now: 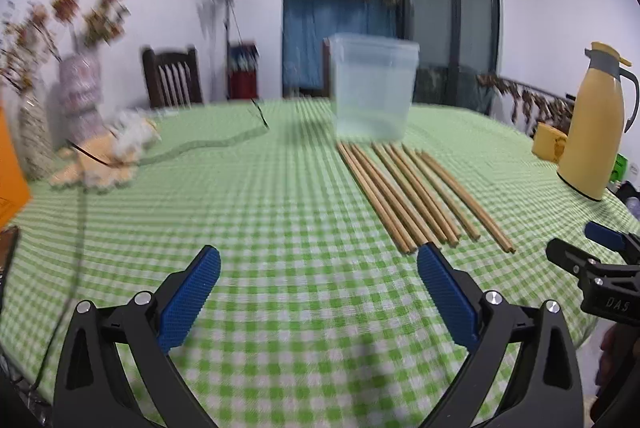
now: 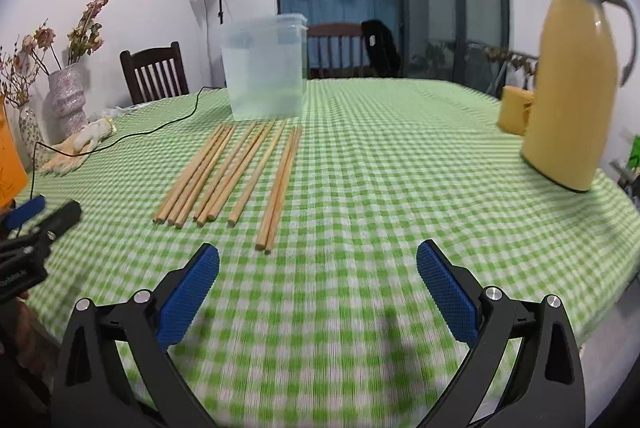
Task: Organize utensils
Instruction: 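Lower the open left tool onto the wooden chopsticks while the right tool lowers beside it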
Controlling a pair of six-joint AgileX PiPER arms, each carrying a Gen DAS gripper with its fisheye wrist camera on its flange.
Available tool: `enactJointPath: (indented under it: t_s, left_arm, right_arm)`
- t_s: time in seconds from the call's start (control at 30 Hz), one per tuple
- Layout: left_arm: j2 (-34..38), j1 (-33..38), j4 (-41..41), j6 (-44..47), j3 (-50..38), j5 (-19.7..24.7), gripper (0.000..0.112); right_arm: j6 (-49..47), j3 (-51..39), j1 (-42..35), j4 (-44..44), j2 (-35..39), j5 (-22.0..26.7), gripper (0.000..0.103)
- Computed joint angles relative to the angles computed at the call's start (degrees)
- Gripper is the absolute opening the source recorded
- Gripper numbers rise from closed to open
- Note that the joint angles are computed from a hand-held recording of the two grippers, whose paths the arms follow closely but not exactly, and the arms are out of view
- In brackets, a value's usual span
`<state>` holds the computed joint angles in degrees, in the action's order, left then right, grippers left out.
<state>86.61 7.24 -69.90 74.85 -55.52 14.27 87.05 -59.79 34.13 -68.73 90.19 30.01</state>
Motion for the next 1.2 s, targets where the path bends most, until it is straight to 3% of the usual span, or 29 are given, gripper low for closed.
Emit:
enactJointPath:
  t_s: [0.07,0.2,0.27,0.33,0.4,0.43,0.5,0.6,0.7,0.93,1.2]
  left_arm:
    - [2.96,0.51,10.51,-11.46,-4.37,2.81,0.096]
    - [9.41,0.97,31.46,-33.84,-16.66,15.02,0.096]
    - [12.45,1.27,34.71,-38.62,-22.49,20.61,0.094]
    - [14.09,1.26,34.94,-39.71,-25.21,21.9,0.093]
    - [15.61,-0.06,39.2,-42.48,-27.49,21.28,0.085]
    - [16.95,-1.28,43.15,-44.99,-29.36,21.31,0.081]
    - [18.49,-2.72,48.16,-48.2,-31.78,22.42,0.072]
    - [21.62,-4.08,51.75,-49.66,-37.15,26.01,0.07]
    - [24.44,-5.35,54.85,-51.26,-42.24,28.27,0.07]
    - [29.17,-6.53,58.1,-53.96,-49.09,32.6,0.07]
    - [30.13,-6.4,56.53,-53.65,-49.96,35.18,0.07]
  right_arm:
    - [-4.48,-2.82,-0.97,2.72,1.53,1.72,0.095]
    - [-12.7,-6.55,-4.02,8.59,3.06,1.55,0.095]
    - [-18.51,-7.3,-6.15,14.26,2.85,-2.1,0.095]
    - [-22.17,-8.61,-6.61,17.87,3.48,-3.07,0.095]
    - [-27.54,-9.84,-6.73,22.23,4.38,-4.03,0.094]
    - [-30.58,-10.54,-6.5,24.51,5.14,-4.23,0.089]
    - [-36.48,-12.29,-6.62,29.43,7.02,-4.1,0.055]
    - [-43.71,-14.08,-7.97,37.57,8.89,-4.57,0.043]
    - [-43.2,-14.57,-7.7,37.17,9.38,-3.91,0.04]
    - [-45.88,-17.25,-8.23,40.22,10.76,-2.09,0.04]
    - [-47.51,-18.04,-8.65,42.2,11.32,-1.51,0.04]
